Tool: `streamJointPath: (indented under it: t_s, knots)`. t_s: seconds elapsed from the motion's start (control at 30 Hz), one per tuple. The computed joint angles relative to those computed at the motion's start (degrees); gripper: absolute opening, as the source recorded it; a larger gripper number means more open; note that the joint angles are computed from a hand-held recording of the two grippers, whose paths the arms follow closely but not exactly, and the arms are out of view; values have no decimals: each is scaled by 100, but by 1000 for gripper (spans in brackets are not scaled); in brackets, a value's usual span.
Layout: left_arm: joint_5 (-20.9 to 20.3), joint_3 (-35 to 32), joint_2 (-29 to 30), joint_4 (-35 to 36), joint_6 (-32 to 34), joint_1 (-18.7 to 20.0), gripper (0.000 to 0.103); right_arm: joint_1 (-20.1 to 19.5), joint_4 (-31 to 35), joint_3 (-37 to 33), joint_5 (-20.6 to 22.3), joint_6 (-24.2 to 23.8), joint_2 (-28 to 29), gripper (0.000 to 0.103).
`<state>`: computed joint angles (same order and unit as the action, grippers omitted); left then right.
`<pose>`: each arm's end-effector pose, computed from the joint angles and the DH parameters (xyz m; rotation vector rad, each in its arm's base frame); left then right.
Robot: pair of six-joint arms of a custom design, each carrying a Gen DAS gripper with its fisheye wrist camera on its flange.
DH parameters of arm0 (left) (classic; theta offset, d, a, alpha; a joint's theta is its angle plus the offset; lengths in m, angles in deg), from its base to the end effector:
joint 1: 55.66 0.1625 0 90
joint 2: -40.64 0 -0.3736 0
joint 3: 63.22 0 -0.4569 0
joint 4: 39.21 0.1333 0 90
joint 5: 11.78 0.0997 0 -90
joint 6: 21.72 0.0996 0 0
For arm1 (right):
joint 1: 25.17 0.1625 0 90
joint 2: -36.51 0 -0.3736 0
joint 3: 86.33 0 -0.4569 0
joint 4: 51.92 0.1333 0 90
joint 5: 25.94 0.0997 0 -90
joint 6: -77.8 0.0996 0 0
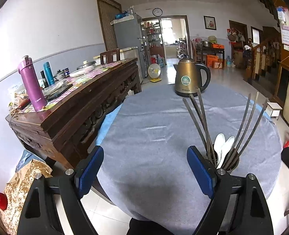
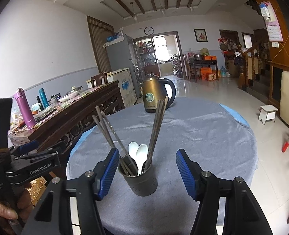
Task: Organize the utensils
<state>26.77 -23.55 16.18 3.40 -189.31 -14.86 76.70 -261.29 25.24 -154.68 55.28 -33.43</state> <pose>-0.4143 -0.6366 0.0917 0.8949 2.1192 -0.9701 0.1860 -0.5400 0.2908 0.0483 -2.0138 1.4922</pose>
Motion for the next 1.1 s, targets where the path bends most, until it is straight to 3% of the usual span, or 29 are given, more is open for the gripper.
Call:
streamJointPath:
  t_s: [0.17, 0.47, 1.1]
  knots:
    - [47, -50, 47, 235, -140, 0, 87, 20, 190, -57, -93, 215, 75, 65]
    - [272, 220, -106, 221, -153, -31, 87, 141, -151, -153, -466, 206, 251, 65]
    - [324, 167, -63, 418, -337, -33, 87, 120, 61, -91, -481, 429, 181, 65]
